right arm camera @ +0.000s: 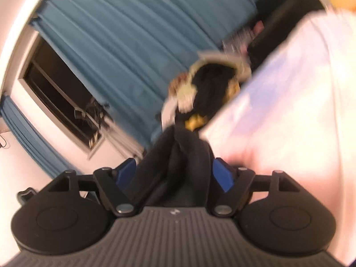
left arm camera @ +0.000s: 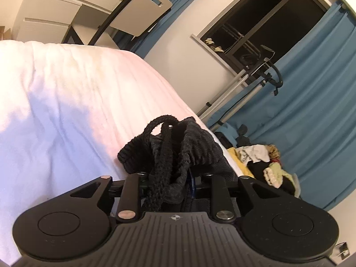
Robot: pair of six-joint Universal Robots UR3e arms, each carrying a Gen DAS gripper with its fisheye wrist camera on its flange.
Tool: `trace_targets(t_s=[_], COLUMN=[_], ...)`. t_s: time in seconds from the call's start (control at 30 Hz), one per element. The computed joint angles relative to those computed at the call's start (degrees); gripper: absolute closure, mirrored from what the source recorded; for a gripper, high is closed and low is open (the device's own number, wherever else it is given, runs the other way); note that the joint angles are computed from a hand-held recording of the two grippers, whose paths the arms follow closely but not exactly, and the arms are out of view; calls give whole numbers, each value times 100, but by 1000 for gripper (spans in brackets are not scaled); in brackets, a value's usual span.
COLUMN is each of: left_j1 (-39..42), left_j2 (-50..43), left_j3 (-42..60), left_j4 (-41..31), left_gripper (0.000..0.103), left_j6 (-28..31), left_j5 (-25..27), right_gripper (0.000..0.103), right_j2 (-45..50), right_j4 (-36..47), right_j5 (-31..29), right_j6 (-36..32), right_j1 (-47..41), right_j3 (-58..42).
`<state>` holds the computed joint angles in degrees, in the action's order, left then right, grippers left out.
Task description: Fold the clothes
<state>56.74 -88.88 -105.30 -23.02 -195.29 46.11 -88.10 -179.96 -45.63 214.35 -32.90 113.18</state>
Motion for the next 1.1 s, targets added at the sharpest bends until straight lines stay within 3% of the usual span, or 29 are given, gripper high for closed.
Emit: trace_targets(t_s=[0.03, 0.1, 0.17, 0.2, 0.27, 0.33, 0.37, 0.43, 0.5, 0.6, 0.7, 0.73, 0.77, 0.83, 0.87, 0.9, 0.93, 1.0, 1.1], left_j1=[-31, -119, -174, -205, -256, -292, -263, -196, -207, 192, 754, 958, 1196, 1433, 1441, 1419, 1357, 1195, 728], left_j2=[9, 19, 22, 2, -54, -125, -127, -123, 9, 268, 347, 252, 2, -704, -903, -959, -851, -651, -457], left_j3=[-17, -25, -47, -37, -24, 4, -18, -69, -35, -239, -359, -439, -482, -127, 35, 90, 10, -54, 208], left_j4=[16, 21, -21, -57, -124, -264, -242, -179, -232, -29, 312, 813, 1794, 3638, 3867, 3616, 2944, 1642, -273], left_gripper=[74, 71, 68, 67, 66, 66, 67, 79, 82, 83, 85, 85, 86, 86, 86, 86, 86, 86, 86], left_j6=[1, -9, 43, 75, 118, 122, 162, 252, 458, 319, -185, -608, -1372, -2981, -3268, -3155, -2661, -1780, -529], left_j5=[65, 221, 316, 366, 438, 476, 419, 290, 392, -299, -1386, -1836, -2328, -2735, -2738, -2683, -2539, -2148, -1286], right_gripper=[27, 28, 33, 42, 57, 75, 79, 93, 98, 99, 101, 101, 101, 101, 101, 100, 99, 93, 80], right_j2=[-313, -481, -360, -250, -14, 132, 175, 66, -220, -767, -1104, -1150, -1162, -1019, -889, -649, -408, 121, 683], right_j4=[619, 1071, 1331, 1381, 1078, 675, 457, 69, -165, -209, -954, -1066, -1212, -1575, -1615, -1396, -1123, -347, -62], right_j5=[185, 353, 69, -172, -643, -747, -834, -1134, -1313, -1797, -2002, -2198, -2324, -2419, -2516, -2590, -2580, -2147, -1678], right_j6=[-196, -366, -624, -727, -672, -318, -71, 447, 743, 697, 636, 502, 419, 514, 489, 364, 269, 184, 196], right_j1=[-118, -145, 101, 262, 513, 625, 699, 874, 884, 1110, 1214, 1360, 1466, 1537, 1594, 1647, 1649, 1431, 1131], right_j3=[117, 254, 118, 19, -52, -4, 39, 197, 402, 358, 393, 259, 128, -70, -230, -519, -796, -1259, -1160])
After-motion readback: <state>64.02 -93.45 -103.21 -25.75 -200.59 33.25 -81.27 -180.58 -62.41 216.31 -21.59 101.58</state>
